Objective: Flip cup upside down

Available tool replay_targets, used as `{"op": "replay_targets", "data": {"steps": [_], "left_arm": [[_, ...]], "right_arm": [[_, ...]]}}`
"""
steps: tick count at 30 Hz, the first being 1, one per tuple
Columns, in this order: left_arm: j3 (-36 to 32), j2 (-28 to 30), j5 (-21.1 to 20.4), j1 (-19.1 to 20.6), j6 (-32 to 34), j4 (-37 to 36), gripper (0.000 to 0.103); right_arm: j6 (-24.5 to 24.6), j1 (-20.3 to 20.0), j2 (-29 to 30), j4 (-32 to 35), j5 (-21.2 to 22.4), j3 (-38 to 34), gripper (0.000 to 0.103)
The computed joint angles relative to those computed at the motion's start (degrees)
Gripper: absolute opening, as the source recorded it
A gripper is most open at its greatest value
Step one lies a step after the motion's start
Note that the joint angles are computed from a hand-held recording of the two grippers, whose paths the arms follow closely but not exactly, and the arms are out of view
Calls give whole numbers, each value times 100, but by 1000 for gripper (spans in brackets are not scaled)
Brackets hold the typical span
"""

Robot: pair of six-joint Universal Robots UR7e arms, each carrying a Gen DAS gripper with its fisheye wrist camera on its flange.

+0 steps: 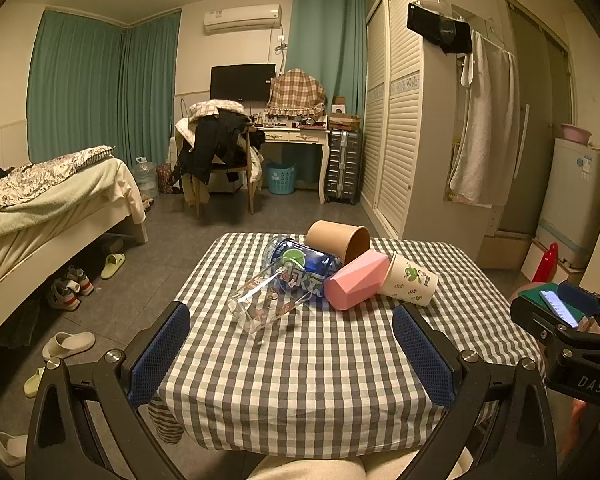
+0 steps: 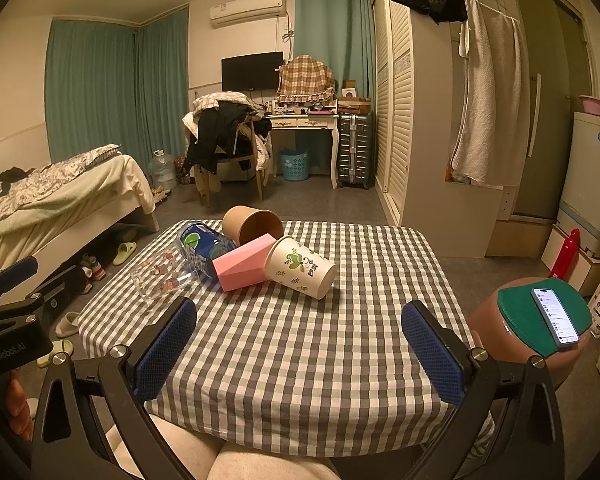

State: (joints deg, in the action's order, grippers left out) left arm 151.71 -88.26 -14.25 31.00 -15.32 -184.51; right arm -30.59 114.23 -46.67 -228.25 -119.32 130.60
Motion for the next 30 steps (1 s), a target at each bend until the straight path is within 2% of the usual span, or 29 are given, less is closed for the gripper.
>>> {"op": "replay_targets", "data": {"steps": [23,30], "left_arm": [[88,83,-11,47,-36,-123,103],[-144,219,-137,374,149,-191,103]], "right_arm": [[-27,-2,40,111,1,-76,103],[-42,-33,-23,503,113,-251,103]]}}
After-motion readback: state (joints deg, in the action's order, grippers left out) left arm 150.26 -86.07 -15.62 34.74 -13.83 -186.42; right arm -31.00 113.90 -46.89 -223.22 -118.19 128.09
